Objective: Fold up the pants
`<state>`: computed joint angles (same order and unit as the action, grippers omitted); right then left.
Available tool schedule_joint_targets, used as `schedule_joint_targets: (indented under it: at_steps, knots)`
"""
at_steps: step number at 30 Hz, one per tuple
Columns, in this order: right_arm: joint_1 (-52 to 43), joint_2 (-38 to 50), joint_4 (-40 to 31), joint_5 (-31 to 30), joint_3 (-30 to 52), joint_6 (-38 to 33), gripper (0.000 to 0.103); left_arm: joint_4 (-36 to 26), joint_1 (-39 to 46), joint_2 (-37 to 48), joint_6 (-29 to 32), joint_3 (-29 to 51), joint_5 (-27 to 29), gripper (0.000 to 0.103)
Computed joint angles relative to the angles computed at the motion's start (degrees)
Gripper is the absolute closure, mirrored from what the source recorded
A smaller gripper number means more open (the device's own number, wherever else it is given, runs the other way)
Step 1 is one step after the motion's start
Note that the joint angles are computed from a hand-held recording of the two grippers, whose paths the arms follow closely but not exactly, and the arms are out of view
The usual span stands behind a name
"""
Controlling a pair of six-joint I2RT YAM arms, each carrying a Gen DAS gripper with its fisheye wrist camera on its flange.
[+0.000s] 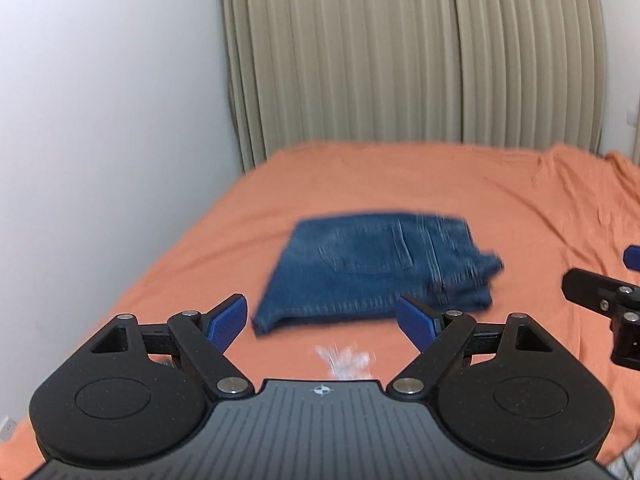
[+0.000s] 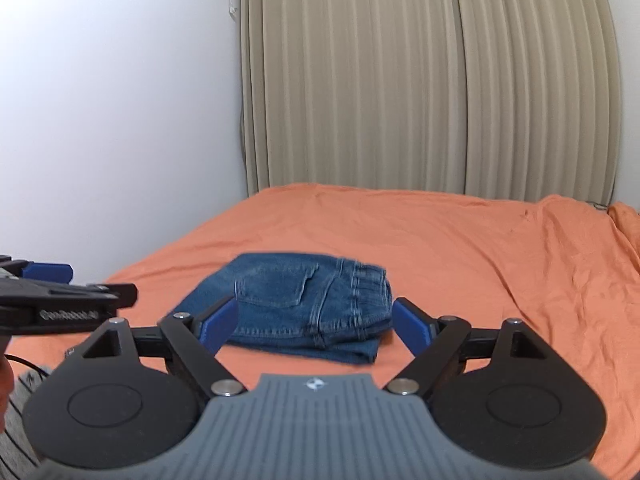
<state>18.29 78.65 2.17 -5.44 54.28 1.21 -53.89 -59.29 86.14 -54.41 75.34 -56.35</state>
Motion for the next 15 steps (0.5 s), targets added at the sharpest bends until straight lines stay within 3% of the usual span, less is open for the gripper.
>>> schedule_joint_targets:
  at_steps: [7, 15]
  knots:
    - [3.18, 4.57, 4.63, 5.67, -3.16, -2.48, 0.023, 1.18, 0.07, 2.68, -1.80, -1.18, 4.71, 0.005]
    - [3.32, 8.07, 4.87, 5.98, -2.23, -1.95, 0.023, 2.13, 1.18, 3.53, -1.44, -1.74, 6.24, 0.004]
